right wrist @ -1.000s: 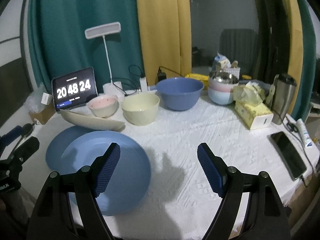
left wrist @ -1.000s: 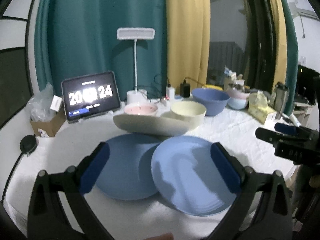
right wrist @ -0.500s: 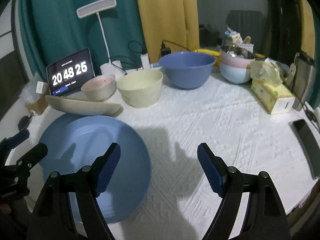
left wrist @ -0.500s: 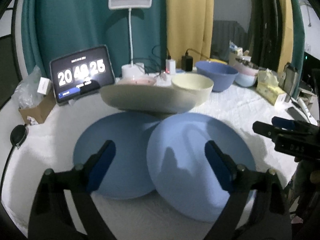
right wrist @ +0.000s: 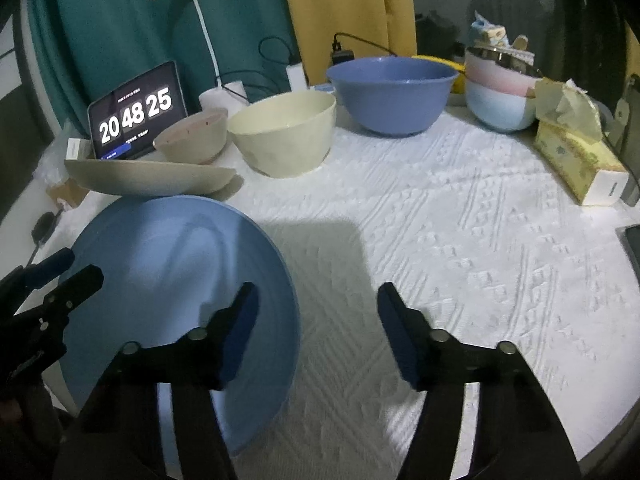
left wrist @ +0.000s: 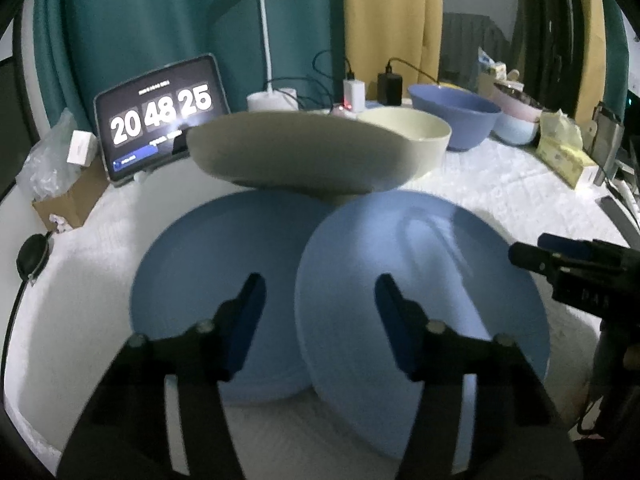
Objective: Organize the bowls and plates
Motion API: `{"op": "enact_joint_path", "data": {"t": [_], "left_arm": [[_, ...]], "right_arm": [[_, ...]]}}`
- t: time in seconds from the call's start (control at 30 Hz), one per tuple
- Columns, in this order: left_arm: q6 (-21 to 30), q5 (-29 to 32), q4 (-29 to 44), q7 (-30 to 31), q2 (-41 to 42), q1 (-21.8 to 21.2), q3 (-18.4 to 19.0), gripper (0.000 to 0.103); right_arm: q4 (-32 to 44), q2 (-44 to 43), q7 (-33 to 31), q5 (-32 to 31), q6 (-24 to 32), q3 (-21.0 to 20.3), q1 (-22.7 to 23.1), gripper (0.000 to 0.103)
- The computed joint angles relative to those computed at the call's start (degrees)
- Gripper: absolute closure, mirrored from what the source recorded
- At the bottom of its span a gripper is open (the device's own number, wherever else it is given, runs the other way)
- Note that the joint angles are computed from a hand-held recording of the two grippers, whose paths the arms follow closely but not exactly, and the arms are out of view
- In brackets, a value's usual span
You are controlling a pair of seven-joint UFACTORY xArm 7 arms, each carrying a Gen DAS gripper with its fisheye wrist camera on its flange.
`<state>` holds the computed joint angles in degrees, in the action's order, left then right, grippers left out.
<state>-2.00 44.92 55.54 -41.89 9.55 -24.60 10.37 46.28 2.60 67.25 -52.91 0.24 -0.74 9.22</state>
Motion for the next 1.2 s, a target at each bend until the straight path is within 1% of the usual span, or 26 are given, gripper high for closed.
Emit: {"op": "enact_joint_path", "data": {"t": [0.07,0.1,0.13,0.17,0.2,0.23,0.27,0.33,0.43,0.47,0.53,0.6,0.63,0.7,0.77,0.8,0.93,1.07,1.1,1.2], "left_arm": [[0.96,-1.65,0.21,1.71,0.31,0.86,-1.49,0.056],[1.54,-2.88,0.19,2.96,0.32,1.53,-2.55,0.057],[1.83,-3.51,0.25,3.58,0.45,1.75,-3.04,0.059],[2.09,-4.3,0.29,4.29,0.58,2.04,-3.6,0.06],[2.13,-4.66,0.26,4.55,0.67,2.03,-3.71,0.061],[2.39,-5.2,0.28,4.96,0.73,2.08,-3.93,0.063],[2.48,-3.96,0.45,3.64,0.8,0.94,-2.69,0.066],[2.8,-3.79,0.61,3.39,0.9,0.82,-2.77,0.07],[3.19,-3.34,0.66,3.45,0.86,0.9,-3.21,0.075],[3.3,-3.22,0.59,3.56,0.79,0.97,-3.38,0.076],[3.46,-3.44,0.47,3.91,0.63,1.36,-3.93,0.076],[3.43,-3.99,0.42,4.69,0.48,1.8,-4.66,0.076],[3.4,-3.14,0.52,4.24,0.38,1.29,-4.28,0.076],[3.46,-2.27,0.77,3.8,0.34,0.96,-4.25,0.076],[3.61,-2.26,0.97,4.02,0.29,1.03,-4.84,0.076],[3.74,-2.3,1.09,4.26,0.28,1.08,-5.16,0.076],[4.47,-3.01,1.96,5.69,0.64,0.95,-6.63,0.076],[4.96,-4.99,3.24,8.31,1.35,0.71,-8.34,0.076],[5.07,-5.17,3.53,8.63,1.54,0.31,-8.34,0.076],[5.65,-7.61,4.62,11.21,2.41,0.01,-9.56,0.076]], "right_arm": [[-0.73,0.47,-5.02,5.61,-1.0,0.99,-0.64,0.048],[-1.09,0.75,-8.19,9.11,-1.38,1.6,-0.89,0.052],[-1.43,0.93,-11.29,12.35,-1.56,2.07,-0.98,0.054],[-1.59,1.1,-12.9,14.01,-1.58,2.01,-0.69,0.058],[-1.93,1.15,-15.58,16.84,-1.81,2.47,-0.87,0.061],[-2.15,1.17,-16.71,18.04,-2.09,2.24,-0.53,0.065],[-2.27,1.26,-17.18,18.59,-2.48,1.67,0.03,0.066],[-3.02,1.17,-21.46,23.41,-3.19,2.7,-0.51,0.068],[-3.52,1.26,-28.02,30.4,-3.16,4.32,-0.96,0.08],[-3.61,1.34,-28.83,31.1,-3.41,4.83,-1.29,0.083],[-3.34,1.25,-26.34,28.47,-2.92,0.99,2.24,0.084],[-3.85,1.1,-28.75,31.62,-3.4,1.52,1.94,0.084],[-3.82,1.09,-28.26,31.19,-3.45,0.43,2.88,0.084],[-3.86,0.73,-23.63,26.26,-3.49,-3.49,5.75,0.084],[-4.1,0.24,-20.05,22.48,-3.56,-4.89,6.22,0.084],[-4.37,-0.12,-19.72,22.09,-3.55,-4.56,5.54,0.084],[-4.86,-1.31,-13.57,15.04,-3.68,-4.47,3.33,0.084],[-5.14,-2.43,-5.63,6.17,-4.13,-3.76,-0.33,0.084],[-5.02,-2.68,-2.56,2.9,-4.11,-3.53,-1.55,0.084],[-5.26,-3.22,0.43,-0.47,-4.26,-2.25,-4.69,0.084]]}}
